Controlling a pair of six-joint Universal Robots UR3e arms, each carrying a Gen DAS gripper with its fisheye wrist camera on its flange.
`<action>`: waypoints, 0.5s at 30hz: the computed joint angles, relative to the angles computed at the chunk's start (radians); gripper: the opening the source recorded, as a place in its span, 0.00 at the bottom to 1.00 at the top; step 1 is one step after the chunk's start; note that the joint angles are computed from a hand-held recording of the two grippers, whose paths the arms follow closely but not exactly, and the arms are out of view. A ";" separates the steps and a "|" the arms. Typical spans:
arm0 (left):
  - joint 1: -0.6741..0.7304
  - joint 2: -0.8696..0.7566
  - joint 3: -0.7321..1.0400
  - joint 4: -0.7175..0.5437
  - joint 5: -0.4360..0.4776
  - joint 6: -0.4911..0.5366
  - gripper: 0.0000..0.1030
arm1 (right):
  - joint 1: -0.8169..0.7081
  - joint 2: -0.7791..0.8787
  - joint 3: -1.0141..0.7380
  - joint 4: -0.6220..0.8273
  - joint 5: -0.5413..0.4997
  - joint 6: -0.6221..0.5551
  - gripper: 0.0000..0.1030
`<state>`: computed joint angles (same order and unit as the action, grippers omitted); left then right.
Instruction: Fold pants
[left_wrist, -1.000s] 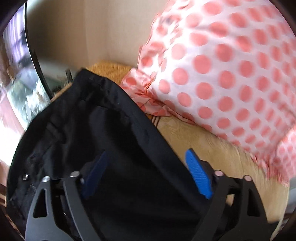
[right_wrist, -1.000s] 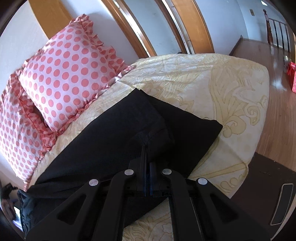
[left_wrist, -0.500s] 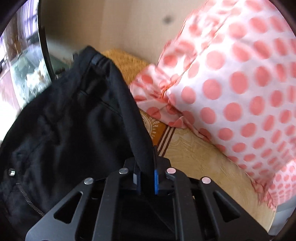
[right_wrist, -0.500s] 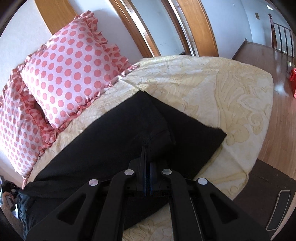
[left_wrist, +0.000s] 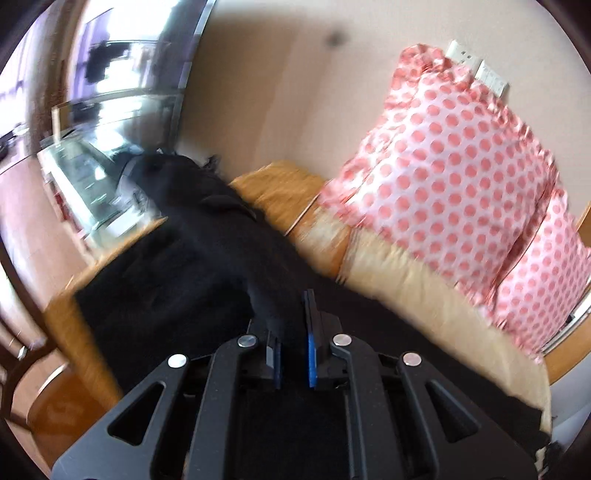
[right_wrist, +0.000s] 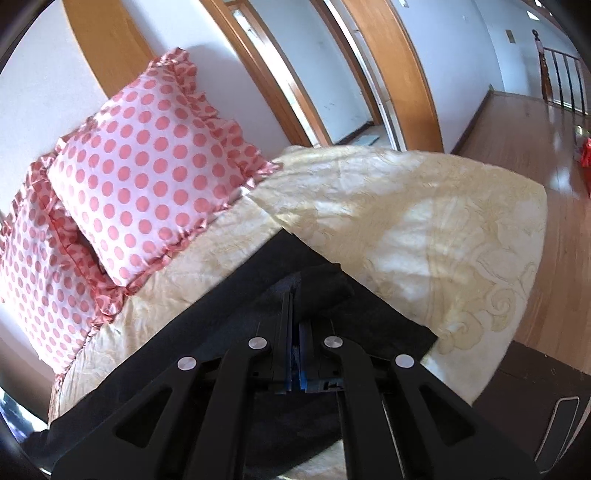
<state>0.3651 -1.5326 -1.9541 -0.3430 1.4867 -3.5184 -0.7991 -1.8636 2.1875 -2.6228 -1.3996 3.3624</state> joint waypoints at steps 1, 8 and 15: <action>0.009 0.048 -0.098 0.023 0.006 -0.006 0.09 | -0.001 0.001 0.008 0.005 -0.008 0.003 0.02; 0.118 0.141 -0.426 0.198 -0.086 -0.037 0.09 | -0.054 -0.036 0.050 0.050 0.029 0.003 0.02; 0.121 0.137 -0.453 0.266 -0.060 -0.075 0.29 | -0.080 -0.051 0.048 0.082 0.061 0.013 0.02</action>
<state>0.4858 -1.3955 -2.4069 -0.0775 1.4272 -3.5934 -0.8795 -1.9146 2.2352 -2.5410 -1.3382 3.3757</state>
